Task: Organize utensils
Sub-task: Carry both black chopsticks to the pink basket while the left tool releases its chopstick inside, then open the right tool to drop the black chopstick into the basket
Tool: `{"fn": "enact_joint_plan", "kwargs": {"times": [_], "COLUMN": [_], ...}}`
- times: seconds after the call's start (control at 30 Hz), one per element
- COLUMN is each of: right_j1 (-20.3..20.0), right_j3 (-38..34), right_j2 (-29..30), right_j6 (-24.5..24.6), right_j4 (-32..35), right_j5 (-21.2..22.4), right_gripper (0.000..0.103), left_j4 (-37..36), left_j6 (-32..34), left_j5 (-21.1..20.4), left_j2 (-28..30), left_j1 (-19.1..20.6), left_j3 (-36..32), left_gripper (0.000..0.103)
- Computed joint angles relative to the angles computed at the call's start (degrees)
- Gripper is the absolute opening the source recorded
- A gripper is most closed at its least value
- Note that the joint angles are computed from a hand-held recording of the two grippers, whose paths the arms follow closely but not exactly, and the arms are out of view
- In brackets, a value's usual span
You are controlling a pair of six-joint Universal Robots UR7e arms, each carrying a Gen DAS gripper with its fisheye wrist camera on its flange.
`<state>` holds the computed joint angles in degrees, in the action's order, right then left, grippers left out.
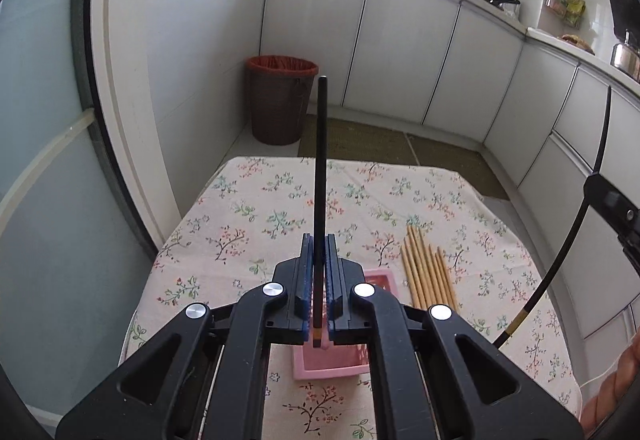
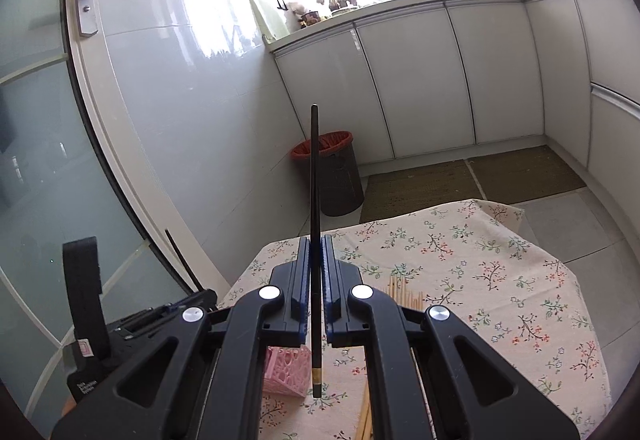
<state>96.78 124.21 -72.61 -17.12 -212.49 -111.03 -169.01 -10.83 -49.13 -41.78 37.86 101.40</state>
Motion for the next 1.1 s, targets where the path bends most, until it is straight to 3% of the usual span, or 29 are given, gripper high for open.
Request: {"fn": "enact_joint_plan", "kwargs": {"times": [0.23, 0.43, 0.73, 0.83, 0.9, 1.1], "right_j1": [1.0, 2.6, 3.6, 3.6, 3.8, 4.0], "right_j3": [-3.0, -6.0, -9.5, -8.8, -7.8, -4.7], "right_j2": [4.6, 8.0, 15.5, 15.0, 13.9, 8.0], "right_j6": [0.1, -1.3, -10.1, -10.7, -10.6, -7.1], "right_j4": [-0.4, -1.9, -6.4, -3.9, -2.9, 0.3], "right_j5": [0.8, 2.3, 0.0, -0.4, -0.4, -2.3], "right_gripper": [0.006, 0.006, 0.006, 0.008, 0.024, 0.03], "left_j4": [7.7, 2.4, -2.6, -3.3, -2.9, -3.5], "left_j6": [-5.1, -5.7, -6.0, -5.1, -5.2, -4.5], "left_j5": [-4.9, -7.8, -9.1, -8.2, -8.7, -9.9], "left_j2": [-2.6, -6.5, -10.7, -10.6, -10.6, -10.7], "left_j1": [1.7, 1.3, 0.3, -0.3, -0.3, -1.1], "left_j3": [-0.8, 1.6, 5.2, 5.5, 5.4, 5.9], "left_gripper": [0.011, 0.012, 0.027, 0.032, 0.034, 0.035]}}
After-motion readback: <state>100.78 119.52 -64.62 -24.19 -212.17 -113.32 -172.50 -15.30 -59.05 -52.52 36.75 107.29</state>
